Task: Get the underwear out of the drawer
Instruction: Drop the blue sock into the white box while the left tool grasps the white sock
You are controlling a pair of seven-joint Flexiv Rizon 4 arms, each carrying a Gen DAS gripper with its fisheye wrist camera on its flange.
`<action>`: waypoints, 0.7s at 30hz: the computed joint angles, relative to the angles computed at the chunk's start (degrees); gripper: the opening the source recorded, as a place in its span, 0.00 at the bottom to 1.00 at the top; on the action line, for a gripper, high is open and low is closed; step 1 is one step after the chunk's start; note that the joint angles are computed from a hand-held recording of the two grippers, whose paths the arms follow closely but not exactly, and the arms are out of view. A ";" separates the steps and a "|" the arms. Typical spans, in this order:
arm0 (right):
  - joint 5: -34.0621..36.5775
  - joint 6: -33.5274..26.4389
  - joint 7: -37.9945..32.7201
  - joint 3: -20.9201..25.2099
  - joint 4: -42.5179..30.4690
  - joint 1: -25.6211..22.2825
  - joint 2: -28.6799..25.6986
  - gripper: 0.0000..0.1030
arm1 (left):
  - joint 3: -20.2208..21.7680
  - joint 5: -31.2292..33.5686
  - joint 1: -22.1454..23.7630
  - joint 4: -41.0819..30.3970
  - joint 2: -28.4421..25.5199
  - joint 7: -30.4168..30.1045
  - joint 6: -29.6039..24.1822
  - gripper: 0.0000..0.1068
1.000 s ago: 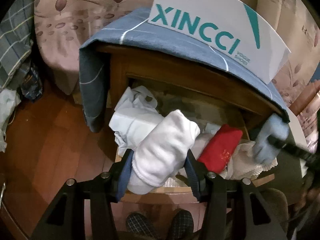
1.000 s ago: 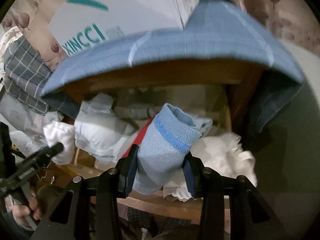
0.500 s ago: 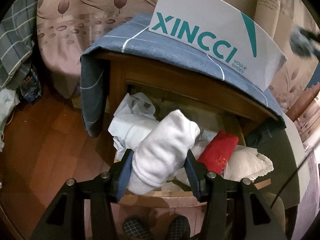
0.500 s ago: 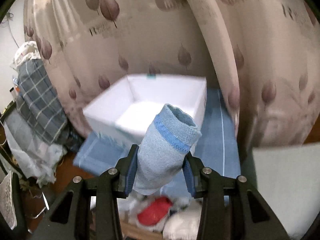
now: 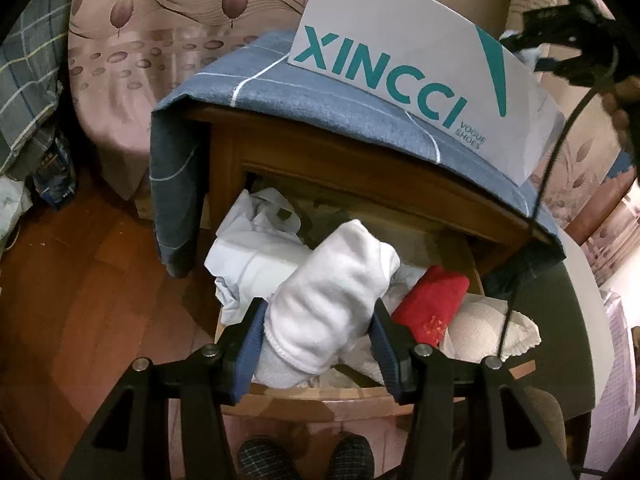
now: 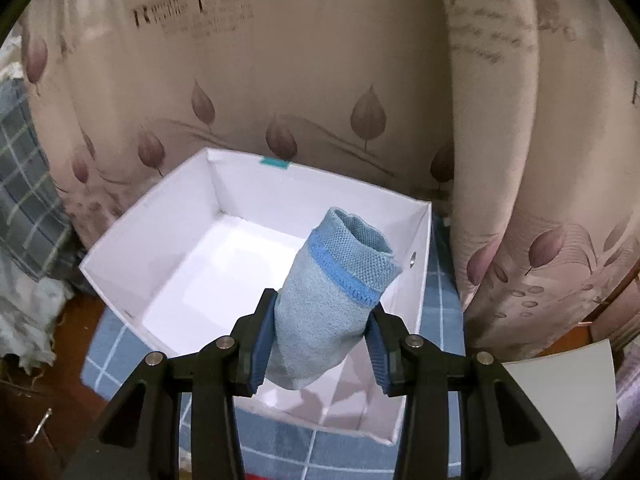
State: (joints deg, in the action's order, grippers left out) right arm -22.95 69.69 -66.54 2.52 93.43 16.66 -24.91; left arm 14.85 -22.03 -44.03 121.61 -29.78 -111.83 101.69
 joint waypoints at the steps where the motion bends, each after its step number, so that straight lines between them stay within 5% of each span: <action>1: -0.90 -0.63 0.46 -0.68 -0.40 0.60 -0.63 0.38 | -0.71 0.22 0.67 0.19 0.08 -0.10 0.54 0.48; 6: -1.99 -4.40 0.75 -1.22 -1.81 1.14 -2.56 0.38 | -4.66 0.54 4.45 1.22 0.52 0.05 2.34 0.48; 21: -2.42 -4.81 -1.86 -1.19 -0.05 -0.51 -2.04 0.40 | -0.15 -3.83 -0.94 0.24 -0.50 1.74 0.92 0.48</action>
